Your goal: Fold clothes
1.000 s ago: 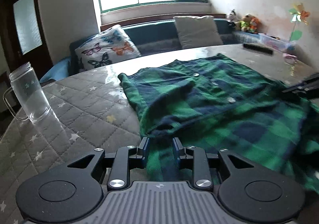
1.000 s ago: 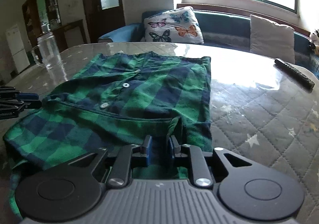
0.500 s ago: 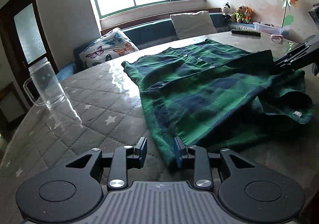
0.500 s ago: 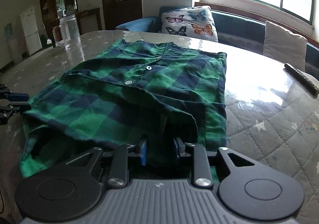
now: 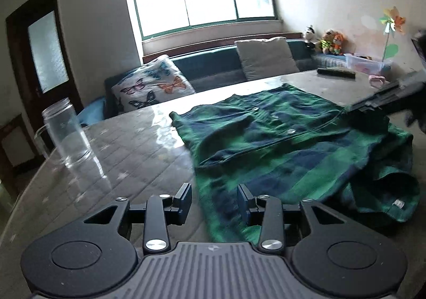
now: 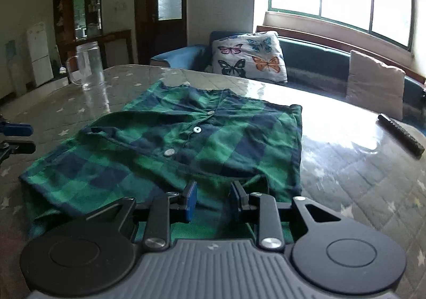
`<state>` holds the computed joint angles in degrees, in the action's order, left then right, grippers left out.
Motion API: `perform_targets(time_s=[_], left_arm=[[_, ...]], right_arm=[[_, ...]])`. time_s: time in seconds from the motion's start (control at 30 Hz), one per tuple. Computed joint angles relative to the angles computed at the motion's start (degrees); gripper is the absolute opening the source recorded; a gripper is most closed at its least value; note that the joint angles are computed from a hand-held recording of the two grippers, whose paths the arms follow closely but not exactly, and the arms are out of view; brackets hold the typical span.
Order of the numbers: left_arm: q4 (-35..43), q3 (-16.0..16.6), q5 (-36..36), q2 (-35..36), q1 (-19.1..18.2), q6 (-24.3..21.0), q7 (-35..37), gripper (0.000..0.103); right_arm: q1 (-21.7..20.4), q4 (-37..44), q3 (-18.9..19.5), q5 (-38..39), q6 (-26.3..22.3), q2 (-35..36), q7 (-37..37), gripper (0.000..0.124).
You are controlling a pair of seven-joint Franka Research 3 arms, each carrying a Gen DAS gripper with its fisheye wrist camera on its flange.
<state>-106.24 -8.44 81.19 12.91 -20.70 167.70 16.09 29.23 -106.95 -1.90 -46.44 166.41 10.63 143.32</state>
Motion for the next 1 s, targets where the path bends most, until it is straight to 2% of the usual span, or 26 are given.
perform_targets(time_s=[0.1, 0.13, 0.17, 0.23, 0.3, 0.43, 0.53, 0.57, 0.63, 0.77, 0.93, 1.0], left_arm=[[1.6, -0.4, -2.8, 1.8, 0.1, 1.8, 4.3, 0.043], [2.1, -0.4, -3.9, 2.4, -0.1, 2.3, 5.9, 0.043], [2.7, -0.4, -5.1, 3.1, -0.3, 2.7, 7.6, 0.044], [3.7, -0.3, -8.2, 4.4, -0.7, 3.6, 11.7, 0.044], [4.3, -0.2, -11.4, 5.4, -1.2, 4.0, 15.9, 0.044], [2.7, 0.5, -16.0, 4.7, -2.3, 4.2, 22.7, 0.046], [0.3, 0.9, -18.0, 2.8, -2.6, 4.2, 25.8, 0.049], [-0.6, 0.9, -18.4, 2.2, -2.6, 4.5, 26.6, 0.050], [-2.2, 0.7, -19.4, 1.1, -2.4, 5.1, 28.4, 0.052], [-5.3, -1.2, -23.0, -0.7, -1.6, 6.4, 36.2, 0.055], [-7.8, -3.6, -29.1, -1.3, -0.8, 8.7, 46.6, 0.059], [-7.8, -3.0, -29.5, -0.9, -2.0, 9.1, 48.0, 0.059]], right_arm=[[1.7, 1.8, -2.0, -6.5, -1.4, 0.4, 7.1, 0.027], [1.1, 1.9, -1.5, -6.6, -0.9, 0.4, 6.5, 0.027], [0.5, 1.9, -0.9, -6.0, -0.2, 0.6, 5.2, 0.027], [-1.7, 2.0, 1.5, 1.3, 1.1, 1.7, -2.6, 0.027], [-2.5, 2.8, 2.3, 7.4, 0.7, 3.3, -8.0, 0.027], [-2.2, 2.5, 0.6, 14.0, -0.6, 4.4, -10.5, 0.024], [-2.9, -0.7, 0.5, 19.9, 2.4, 2.5, -13.7, 0.025], [-2.3, -1.8, -0.2, 19.6, 2.8, 1.4, -14.2, 0.025], [-3.2, -4.0, 1.2, 22.6, 3.0, 0.0, -18.8, 0.025], [-1.7, -7.1, -0.2, 18.7, 2.5, -2.5, -17.7, 0.025], [-4.2, -10.1, 3.9, 23.7, 1.8, -5.4, -25.9, 0.037], [-3.9, -11.1, 4.0, 19.9, 1.3, -6.3, -25.6, 0.038]])
